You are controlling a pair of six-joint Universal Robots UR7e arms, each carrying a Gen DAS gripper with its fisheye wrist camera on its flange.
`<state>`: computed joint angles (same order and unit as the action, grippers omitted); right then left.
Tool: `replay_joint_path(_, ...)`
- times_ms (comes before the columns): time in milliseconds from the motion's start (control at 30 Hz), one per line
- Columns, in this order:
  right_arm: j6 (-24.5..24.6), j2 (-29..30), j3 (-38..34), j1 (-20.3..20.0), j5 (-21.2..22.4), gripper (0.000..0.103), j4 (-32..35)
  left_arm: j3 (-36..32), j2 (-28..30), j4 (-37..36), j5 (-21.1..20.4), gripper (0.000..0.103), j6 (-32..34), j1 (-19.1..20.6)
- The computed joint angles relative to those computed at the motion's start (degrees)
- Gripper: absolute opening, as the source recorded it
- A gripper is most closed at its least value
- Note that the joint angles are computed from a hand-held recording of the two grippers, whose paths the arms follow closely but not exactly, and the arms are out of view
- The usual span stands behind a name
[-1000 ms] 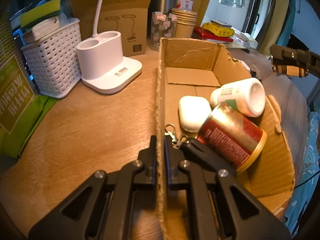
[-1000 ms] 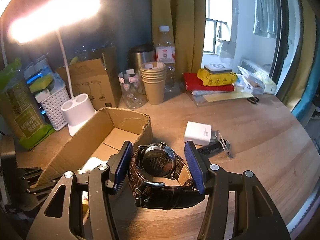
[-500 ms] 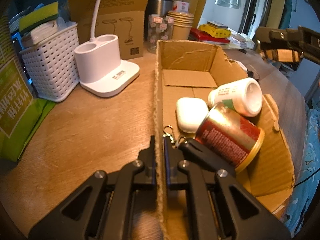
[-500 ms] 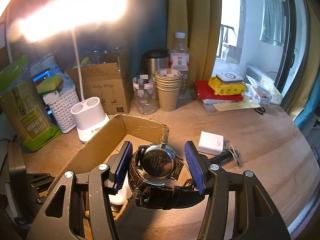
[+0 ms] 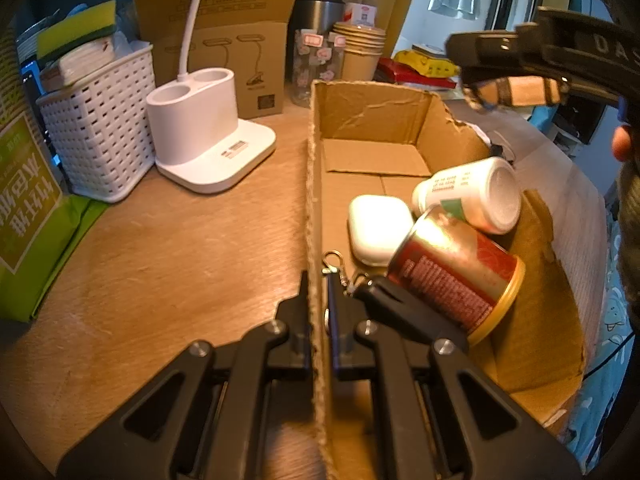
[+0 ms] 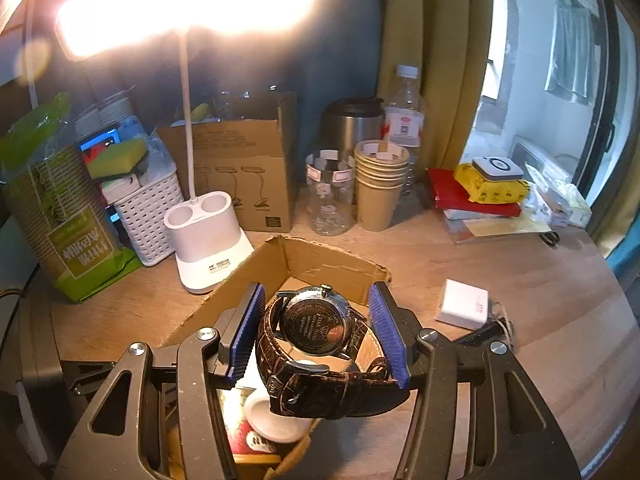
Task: Organize rigid objects
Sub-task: 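Lift the wristwatch with the right gripper and carry it over the box, then lower the wristwatch into the box and open the right gripper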
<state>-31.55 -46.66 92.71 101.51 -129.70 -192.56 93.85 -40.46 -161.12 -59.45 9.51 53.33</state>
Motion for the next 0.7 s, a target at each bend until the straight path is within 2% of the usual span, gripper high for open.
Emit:
replay_joint_path(367, -0.83, 2.52, -3.99, -0.47, 1.10, 0.057, 3.87, -0.21, 0.06, 0.15, -0.60, 0.006, -0.11, 0.18)
replay_joint_path(700, -0.34, 5.30, -8.62, -1.76, -0.10, 0.057, 11.42, -0.29, 0.07, 0.23, -0.69, 0.006, -0.11, 0.24)
